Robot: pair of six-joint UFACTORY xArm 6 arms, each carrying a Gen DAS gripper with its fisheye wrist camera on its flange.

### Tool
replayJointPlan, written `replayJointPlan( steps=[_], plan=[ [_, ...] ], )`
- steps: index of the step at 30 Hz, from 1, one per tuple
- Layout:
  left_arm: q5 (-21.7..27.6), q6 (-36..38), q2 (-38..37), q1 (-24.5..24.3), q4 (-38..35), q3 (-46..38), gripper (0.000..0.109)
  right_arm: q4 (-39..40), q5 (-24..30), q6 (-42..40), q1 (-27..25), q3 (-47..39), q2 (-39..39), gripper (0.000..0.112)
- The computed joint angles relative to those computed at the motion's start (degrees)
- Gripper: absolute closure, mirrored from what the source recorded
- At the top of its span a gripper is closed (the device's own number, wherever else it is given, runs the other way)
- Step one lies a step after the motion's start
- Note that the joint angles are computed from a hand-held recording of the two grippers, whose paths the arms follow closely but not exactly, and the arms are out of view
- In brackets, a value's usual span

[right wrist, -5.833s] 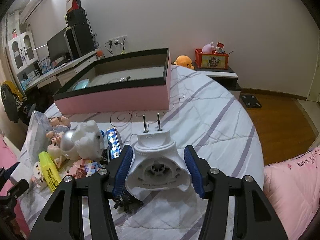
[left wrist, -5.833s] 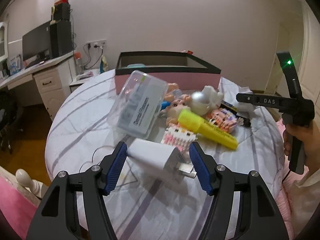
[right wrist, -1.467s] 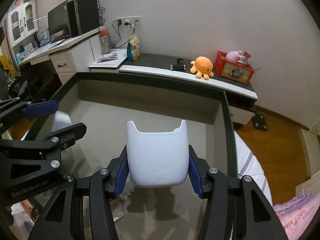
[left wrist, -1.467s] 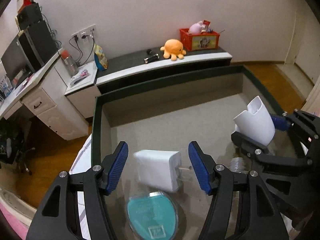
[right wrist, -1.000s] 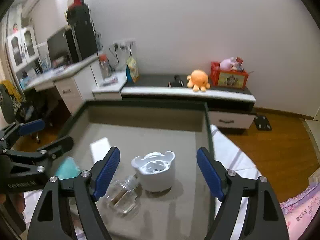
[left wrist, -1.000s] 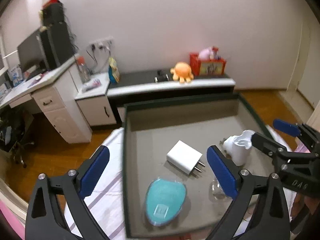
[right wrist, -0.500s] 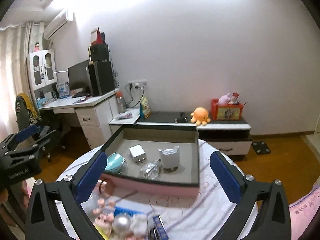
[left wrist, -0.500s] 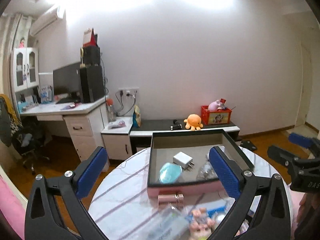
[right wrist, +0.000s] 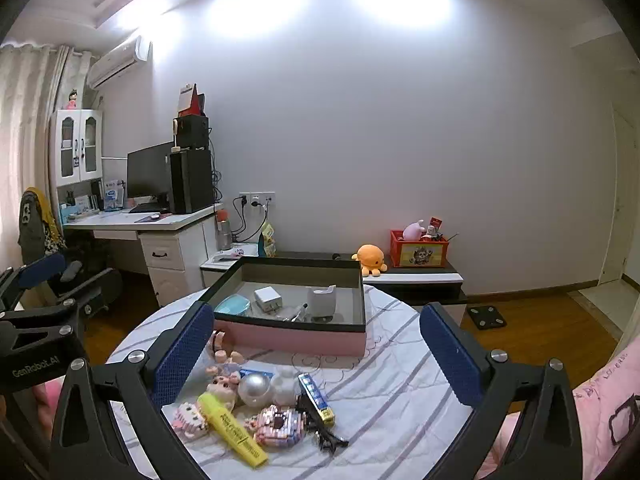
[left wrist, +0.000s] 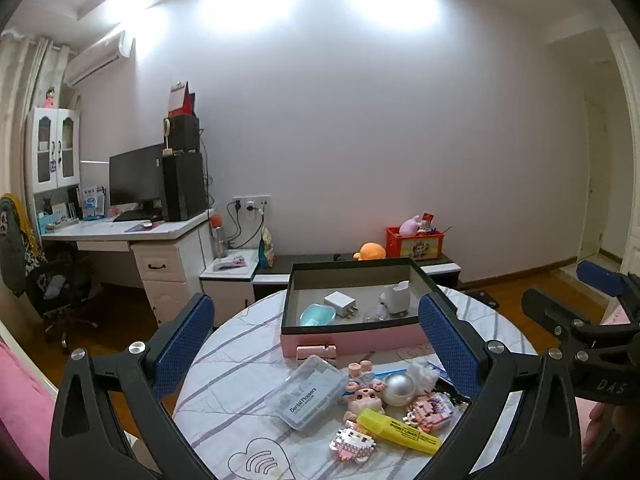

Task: Organize rigid objects
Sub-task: 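Withdraw both tools from the box toward the pile of items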

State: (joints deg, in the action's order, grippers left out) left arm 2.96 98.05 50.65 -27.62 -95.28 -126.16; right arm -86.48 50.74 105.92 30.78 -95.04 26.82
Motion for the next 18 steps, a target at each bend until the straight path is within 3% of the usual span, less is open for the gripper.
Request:
replayJointPlan(
  steps=[4,8,18],
  plan=[
    [0.8,10.2,-3.3,0.3,-9.9,3.4,0.006,-0.1,1.0,0.5,0.7,1.0,-0.8,0.009],
    [1.1,16.0,-5.0,0.3,-15.2,5.0,0.006,-0.2,2.0,1.0,1.5,1.9,-1.3,0.009],
    [0.1,15.9,-4.7,-0.1,-14.1,4.8,0.006,0.3,2.1,0.9,1.8,2.5,-1.6,0.009]
  ],
)
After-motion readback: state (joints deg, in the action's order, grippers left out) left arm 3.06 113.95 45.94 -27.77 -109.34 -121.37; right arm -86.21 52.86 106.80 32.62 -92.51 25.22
